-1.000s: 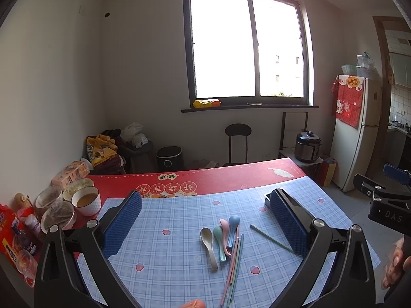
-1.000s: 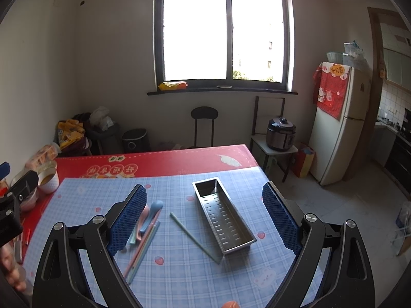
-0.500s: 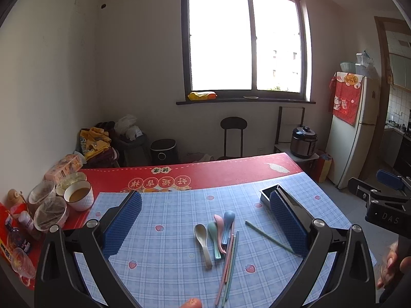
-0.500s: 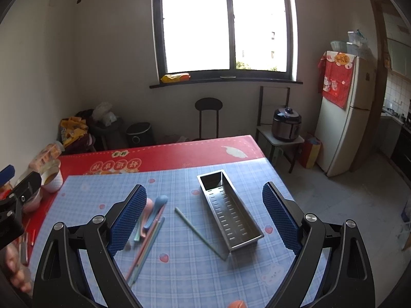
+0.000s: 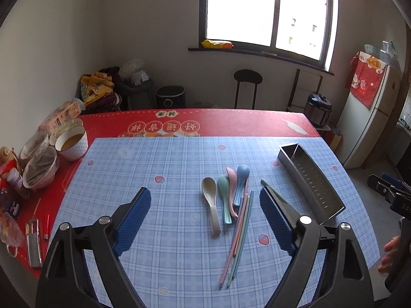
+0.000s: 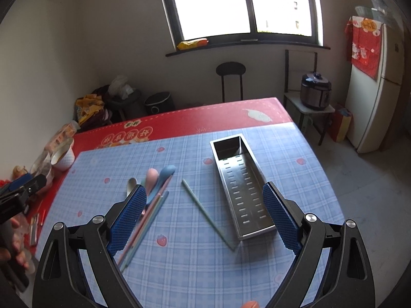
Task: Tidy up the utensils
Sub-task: 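Lower the left tool onto the beige spoon and close on its handle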
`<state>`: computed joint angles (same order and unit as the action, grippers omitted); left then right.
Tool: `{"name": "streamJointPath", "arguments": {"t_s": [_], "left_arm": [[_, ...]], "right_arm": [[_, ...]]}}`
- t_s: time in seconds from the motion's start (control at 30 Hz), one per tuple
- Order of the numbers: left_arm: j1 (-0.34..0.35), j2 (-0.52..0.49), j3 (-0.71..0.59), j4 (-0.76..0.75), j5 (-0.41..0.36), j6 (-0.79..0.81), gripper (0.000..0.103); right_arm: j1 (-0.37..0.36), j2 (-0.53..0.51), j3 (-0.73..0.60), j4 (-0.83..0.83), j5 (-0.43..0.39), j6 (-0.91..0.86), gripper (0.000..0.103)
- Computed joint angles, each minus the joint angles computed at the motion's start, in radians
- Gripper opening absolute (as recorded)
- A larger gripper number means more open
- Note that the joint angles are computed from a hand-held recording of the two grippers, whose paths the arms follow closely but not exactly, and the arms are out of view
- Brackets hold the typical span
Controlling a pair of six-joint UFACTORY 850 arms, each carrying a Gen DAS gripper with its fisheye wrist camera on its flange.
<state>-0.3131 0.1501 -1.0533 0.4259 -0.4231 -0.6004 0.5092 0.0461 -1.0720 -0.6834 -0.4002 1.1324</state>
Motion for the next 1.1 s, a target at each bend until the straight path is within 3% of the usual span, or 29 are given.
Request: {"name": "streamJointPath", "arguments": {"t_s": [0.17, 0.27, 0.33, 0.43, 0.53, 0.77, 1.03, 1.1], "left_arm": [[0.079, -0.071, 0.008, -0.408, -0.017, 0.324, 0.057], [0.116, -0.131, 0.003, -0.635, -0.004, 0.596, 0.054], [0.134, -0.192, -0.022, -0.735, -0.012, 0.717, 0.050], [0.164, -0.299, -0.076, -0.903, -0.051, 0.864, 0.036], [0.186, -0.388, -0.128, -0.960, -0.087, 0.893, 0.026], [0.205, -0.500, -0.191, -1.015, -0.157, 0.957, 0.026], [0.226, -0.542, -0.207, -1.201, -0.212, 1.105, 0.025], [0.221, -0.551, -0.213, -1.189, -0.227, 1.086, 0.007]], "right_arm": [[-0.006, -0.069, -0.014, 0.030, -0.040, 0.006, 0.089], [0.001, -0.110, -0.029, 0.032, -0.041, 0.033, 0.089], [0.001, -0.115, -0.028, 0.048, -0.049, 0.029, 0.089], [0.010, -0.136, -0.043, 0.058, -0.087, 0.034, 0.089], [0.014, -0.160, -0.061, 0.071, -0.120, 0.068, 0.089], [0.031, -0.194, -0.075, 0.088, -0.153, 0.087, 0.089], [0.042, -0.188, -0.076, 0.048, -0.195, 0.137, 0.089], [0.042, -0.185, -0.074, 0.052, -0.200, 0.144, 0.089]]}}
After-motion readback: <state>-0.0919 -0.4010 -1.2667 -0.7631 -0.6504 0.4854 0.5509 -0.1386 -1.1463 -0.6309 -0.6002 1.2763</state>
